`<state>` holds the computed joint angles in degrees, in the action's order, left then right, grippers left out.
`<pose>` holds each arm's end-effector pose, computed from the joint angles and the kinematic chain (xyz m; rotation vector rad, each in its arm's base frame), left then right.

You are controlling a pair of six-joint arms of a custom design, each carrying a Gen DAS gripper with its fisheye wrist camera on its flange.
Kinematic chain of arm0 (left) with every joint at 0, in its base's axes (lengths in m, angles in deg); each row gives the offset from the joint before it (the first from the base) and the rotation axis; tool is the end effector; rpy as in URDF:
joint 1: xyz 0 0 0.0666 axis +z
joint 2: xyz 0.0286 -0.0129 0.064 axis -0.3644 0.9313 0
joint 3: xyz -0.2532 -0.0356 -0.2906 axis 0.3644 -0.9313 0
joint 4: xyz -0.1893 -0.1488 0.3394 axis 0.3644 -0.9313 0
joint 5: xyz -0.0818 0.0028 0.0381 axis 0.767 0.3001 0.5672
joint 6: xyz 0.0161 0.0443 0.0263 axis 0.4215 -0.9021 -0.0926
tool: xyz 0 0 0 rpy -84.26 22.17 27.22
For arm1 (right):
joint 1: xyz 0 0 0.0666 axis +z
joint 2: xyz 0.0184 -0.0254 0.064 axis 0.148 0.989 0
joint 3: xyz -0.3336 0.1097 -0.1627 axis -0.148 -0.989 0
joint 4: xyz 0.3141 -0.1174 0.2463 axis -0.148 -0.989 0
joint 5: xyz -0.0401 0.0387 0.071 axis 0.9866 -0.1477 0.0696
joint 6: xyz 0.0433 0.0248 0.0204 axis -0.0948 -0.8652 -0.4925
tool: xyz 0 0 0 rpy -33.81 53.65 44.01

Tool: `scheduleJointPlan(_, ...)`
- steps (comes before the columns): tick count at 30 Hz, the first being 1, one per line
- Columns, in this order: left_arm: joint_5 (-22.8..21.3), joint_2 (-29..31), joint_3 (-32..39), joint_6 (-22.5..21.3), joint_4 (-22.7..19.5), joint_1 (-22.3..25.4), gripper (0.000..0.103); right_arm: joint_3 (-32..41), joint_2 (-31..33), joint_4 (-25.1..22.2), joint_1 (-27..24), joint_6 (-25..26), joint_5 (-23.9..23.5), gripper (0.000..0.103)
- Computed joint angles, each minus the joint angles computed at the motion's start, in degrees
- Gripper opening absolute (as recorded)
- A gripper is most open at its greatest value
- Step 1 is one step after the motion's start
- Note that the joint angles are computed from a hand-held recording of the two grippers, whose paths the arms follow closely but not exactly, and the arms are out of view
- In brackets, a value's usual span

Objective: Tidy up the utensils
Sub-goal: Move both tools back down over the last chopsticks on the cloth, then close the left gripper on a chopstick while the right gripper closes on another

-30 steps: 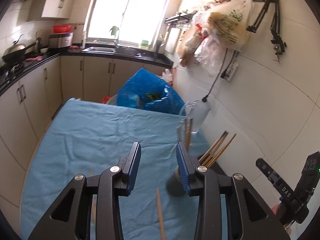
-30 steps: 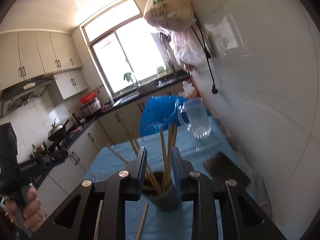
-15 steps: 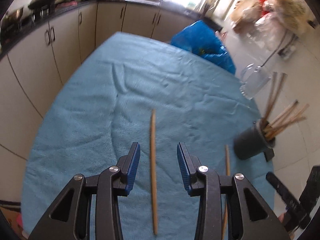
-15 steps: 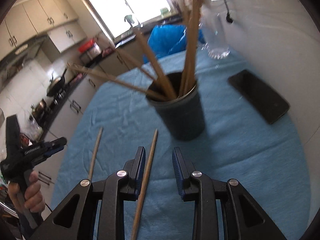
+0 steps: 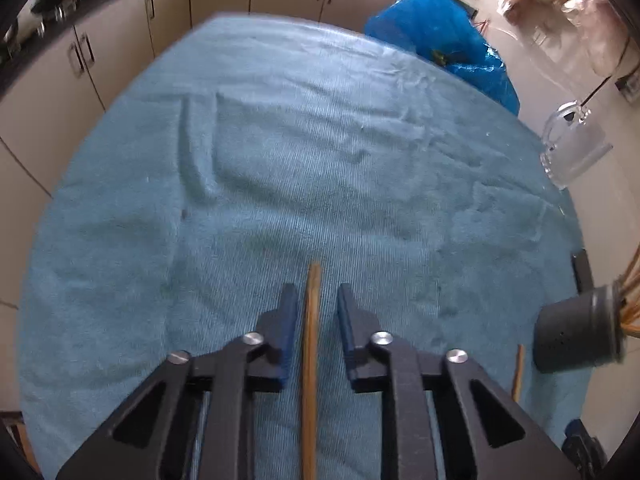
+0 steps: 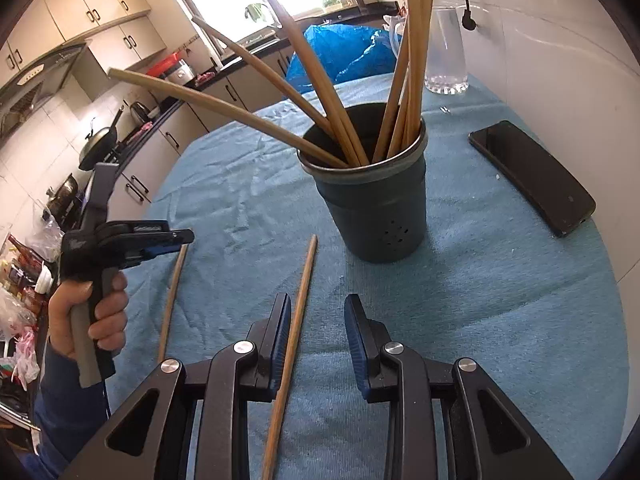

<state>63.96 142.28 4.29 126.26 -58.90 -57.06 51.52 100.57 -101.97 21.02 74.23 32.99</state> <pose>0.3898 -0.2659 0.3122 -0.8445 2.5501 -0.0487 0.3713 0.0986 0.3257 -0.4992 2.4887 0.6845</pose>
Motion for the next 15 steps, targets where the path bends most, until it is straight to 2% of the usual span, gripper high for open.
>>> scheduleJointPlan(3,-1.15,-0.57,-0.91,0.89,-0.42,-1.32,0.006,0.46,0.76,0.09,1.38,0.11,1.2,0.03)
scheduleJointPlan(13,-3.15,-9.32,-9.01,10.88,-2.85,-8.59,0.006,1.98,6.72,-1.4,8.9,3.06,7.59,0.03)
scheduleJointPlan(14,-3.28,-9.78,-9.46,11.28,-2.76,-8.92,0.006,1.81,6.84,-1.37,9.42,3.44,8.33,0.025)
scheduleJointPlan(15,-3.37,-10.26,-9.91,11.63,-2.62,-9.1,0.006,0.98,6.09,-0.06,10.21,3.79,10.18,0.014)
